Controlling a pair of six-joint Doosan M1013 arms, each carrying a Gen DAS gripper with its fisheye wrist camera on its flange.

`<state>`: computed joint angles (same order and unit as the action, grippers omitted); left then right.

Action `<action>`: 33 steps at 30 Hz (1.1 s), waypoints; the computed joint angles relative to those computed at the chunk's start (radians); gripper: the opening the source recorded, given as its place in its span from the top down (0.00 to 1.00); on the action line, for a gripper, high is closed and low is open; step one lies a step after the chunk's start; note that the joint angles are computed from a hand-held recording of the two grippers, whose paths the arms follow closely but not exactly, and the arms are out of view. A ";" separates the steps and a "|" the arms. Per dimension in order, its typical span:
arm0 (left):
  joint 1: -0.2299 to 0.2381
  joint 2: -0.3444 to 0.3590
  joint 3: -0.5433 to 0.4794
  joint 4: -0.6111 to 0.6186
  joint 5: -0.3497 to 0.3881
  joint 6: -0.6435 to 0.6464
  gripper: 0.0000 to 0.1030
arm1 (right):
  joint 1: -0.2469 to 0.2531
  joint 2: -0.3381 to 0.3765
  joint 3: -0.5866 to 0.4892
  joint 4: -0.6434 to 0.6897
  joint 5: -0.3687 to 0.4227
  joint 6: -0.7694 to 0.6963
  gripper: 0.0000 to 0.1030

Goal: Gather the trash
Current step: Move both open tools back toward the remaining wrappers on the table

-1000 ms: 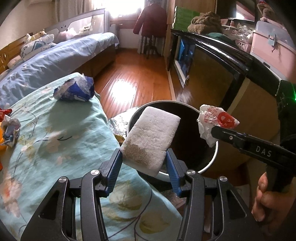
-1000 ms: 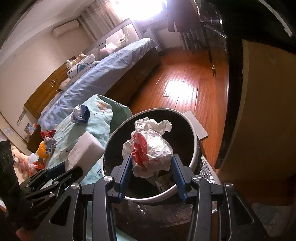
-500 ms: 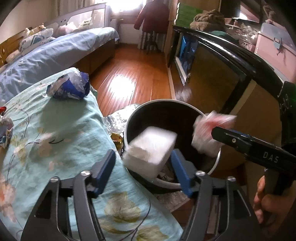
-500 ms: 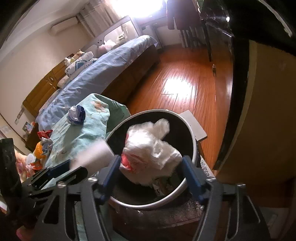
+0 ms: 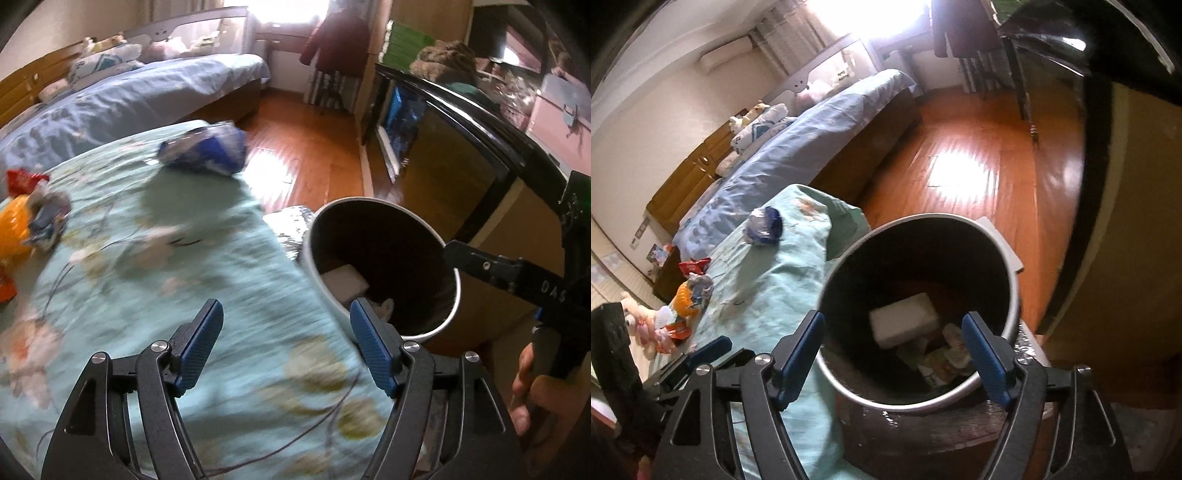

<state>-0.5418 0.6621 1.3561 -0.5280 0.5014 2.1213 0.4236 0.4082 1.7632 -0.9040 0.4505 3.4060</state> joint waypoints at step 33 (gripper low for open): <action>0.130 0.012 -0.010 0.132 -0.073 -0.305 0.28 | 0.009 0.166 -0.263 0.259 -0.077 -0.464 0.09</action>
<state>-0.4116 0.6744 1.3461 -0.3956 0.4282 1.8168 0.4328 0.5740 1.5005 -0.6447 0.3731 2.9423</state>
